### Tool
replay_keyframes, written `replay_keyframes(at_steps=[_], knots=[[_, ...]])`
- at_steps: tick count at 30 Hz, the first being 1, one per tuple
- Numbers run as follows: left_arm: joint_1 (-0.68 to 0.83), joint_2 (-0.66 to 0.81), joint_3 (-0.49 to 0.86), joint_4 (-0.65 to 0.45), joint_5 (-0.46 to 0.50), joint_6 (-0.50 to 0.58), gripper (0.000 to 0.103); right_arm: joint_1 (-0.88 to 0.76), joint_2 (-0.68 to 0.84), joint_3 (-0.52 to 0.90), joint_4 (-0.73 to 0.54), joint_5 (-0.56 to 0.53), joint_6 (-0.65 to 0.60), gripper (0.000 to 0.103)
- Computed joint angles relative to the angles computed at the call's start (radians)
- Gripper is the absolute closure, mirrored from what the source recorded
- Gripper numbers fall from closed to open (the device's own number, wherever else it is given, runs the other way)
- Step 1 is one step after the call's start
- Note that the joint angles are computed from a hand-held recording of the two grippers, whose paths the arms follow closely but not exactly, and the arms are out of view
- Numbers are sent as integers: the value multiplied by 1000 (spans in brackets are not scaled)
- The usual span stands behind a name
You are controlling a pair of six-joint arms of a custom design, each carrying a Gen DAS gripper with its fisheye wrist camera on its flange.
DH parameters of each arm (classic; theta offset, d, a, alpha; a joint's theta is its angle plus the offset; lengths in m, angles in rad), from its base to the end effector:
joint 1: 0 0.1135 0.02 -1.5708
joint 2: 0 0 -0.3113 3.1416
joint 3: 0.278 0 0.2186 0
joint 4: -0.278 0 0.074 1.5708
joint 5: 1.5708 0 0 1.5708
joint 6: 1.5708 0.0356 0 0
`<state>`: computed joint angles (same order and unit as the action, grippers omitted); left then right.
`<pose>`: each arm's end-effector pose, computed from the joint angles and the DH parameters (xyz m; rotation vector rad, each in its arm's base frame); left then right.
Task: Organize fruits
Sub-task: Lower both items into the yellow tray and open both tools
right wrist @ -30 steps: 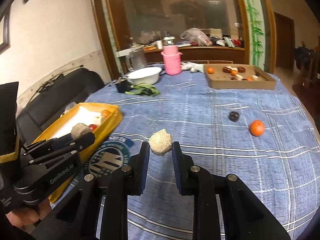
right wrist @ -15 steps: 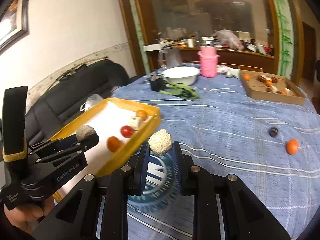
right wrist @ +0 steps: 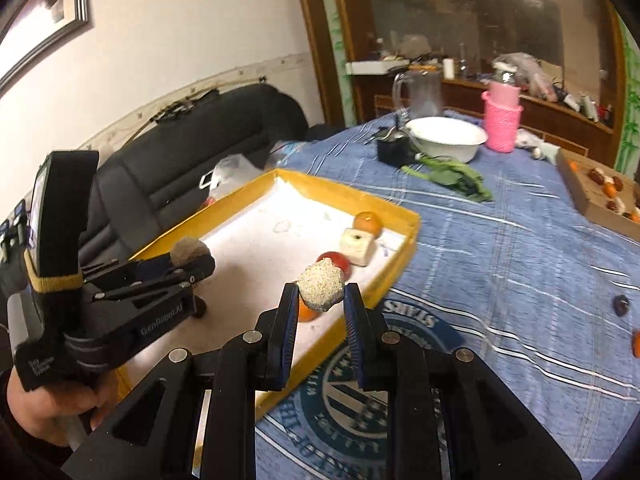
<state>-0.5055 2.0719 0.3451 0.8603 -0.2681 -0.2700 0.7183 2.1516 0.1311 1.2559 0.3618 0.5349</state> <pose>0.2376 -0.1207 0.0870 0.1634 2.3909 -0.0337 0.1821 0.1425 0.0841 -0.0317 2.2855 0.2322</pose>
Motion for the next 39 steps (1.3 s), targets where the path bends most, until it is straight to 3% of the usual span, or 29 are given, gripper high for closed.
replay_keyframes(at_steps=[14, 21, 29, 30, 32, 33, 34, 38, 39], knots=[[84, 14, 154, -231, 73, 32, 68, -146, 36, 330, -353, -214, -123, 81], [102, 44, 211, -305, 84, 11, 68, -185, 76, 421, -440, -255, -162, 81], [130, 45, 213, -316, 101, 0, 66, -192, 92, 452, -467, -261, -176, 80], [132, 45, 211, -316, 95, -2, 64, -189, 92, 455, -472, -254, -177, 75], [140, 39, 210, -328, 97, -15, 35, -184, 88, 456, -476, -242, -176, 63], [149, 34, 200, -315, 107, -19, 34, -179, 83, 451, -475, -226, -174, 50], [156, 28, 188, -304, 110, -22, 33, -175, 77, 441, -465, -213, -175, 47], [189, -12, 130, -267, 132, -38, 26, -154, 25, 340, -381, -138, -186, 46], [196, -22, 110, -246, 132, -55, 23, -153, 10, 305, -354, -124, -184, 41]])
